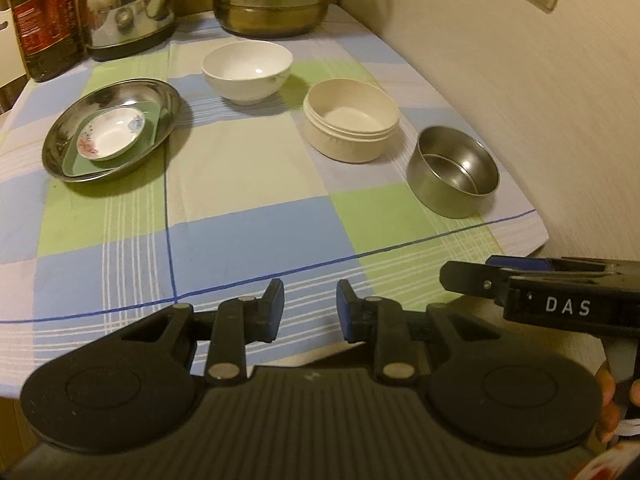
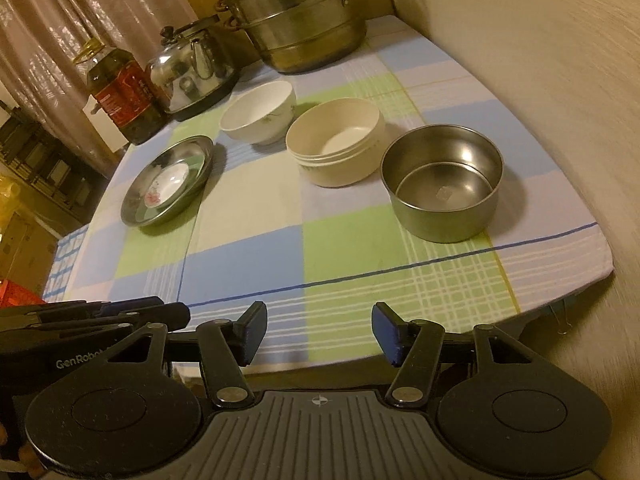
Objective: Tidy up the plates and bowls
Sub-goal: 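Withdraw the open left tool toward the steel bowl, then move the open left tool to the rim of the cream bowl stack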
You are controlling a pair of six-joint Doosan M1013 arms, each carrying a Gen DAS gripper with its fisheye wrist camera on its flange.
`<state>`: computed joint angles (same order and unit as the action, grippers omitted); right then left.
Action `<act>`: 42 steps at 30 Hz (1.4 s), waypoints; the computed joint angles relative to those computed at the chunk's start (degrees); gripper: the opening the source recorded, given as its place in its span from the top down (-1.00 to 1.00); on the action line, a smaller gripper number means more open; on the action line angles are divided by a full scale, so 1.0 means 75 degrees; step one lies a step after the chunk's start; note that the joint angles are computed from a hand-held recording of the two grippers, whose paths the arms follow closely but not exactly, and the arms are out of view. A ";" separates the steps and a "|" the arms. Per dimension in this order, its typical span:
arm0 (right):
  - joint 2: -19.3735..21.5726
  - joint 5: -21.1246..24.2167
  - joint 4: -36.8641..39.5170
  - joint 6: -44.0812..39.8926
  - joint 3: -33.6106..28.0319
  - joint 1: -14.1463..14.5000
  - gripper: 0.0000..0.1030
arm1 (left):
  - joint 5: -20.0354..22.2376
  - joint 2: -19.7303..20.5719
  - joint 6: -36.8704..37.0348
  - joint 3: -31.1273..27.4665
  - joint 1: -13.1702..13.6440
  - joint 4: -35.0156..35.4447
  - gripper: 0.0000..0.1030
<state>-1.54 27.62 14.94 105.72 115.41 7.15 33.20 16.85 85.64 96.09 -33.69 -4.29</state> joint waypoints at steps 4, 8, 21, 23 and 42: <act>0.0085 -0.0059 -0.0132 0.0264 -0.0062 0.0030 -0.13 | 0.0057 0.0115 0.0455 -0.0152 0.0067 -0.0196 0.52; 0.0217 -0.0059 -0.0570 0.0803 -0.0203 0.0095 -0.13 | 0.0215 0.0315 0.0929 -0.0413 0.0176 -0.0509 0.52; 0.0764 -0.0172 -0.2145 0.3147 -0.0745 0.0179 -0.13 | 0.0558 0.1087 0.2927 -0.1409 0.0557 -0.2173 0.50; 0.0849 -0.0243 -0.2445 0.3651 -0.0820 0.0181 -0.13 | 0.0560 0.1202 0.3193 -0.1564 0.0596 -0.2358 0.49; 0.1794 -0.0492 -0.4970 0.6546 -0.1608 0.0152 -0.12 | 0.0970 0.2529 0.3965 -0.3416 0.0747 -0.2705 0.51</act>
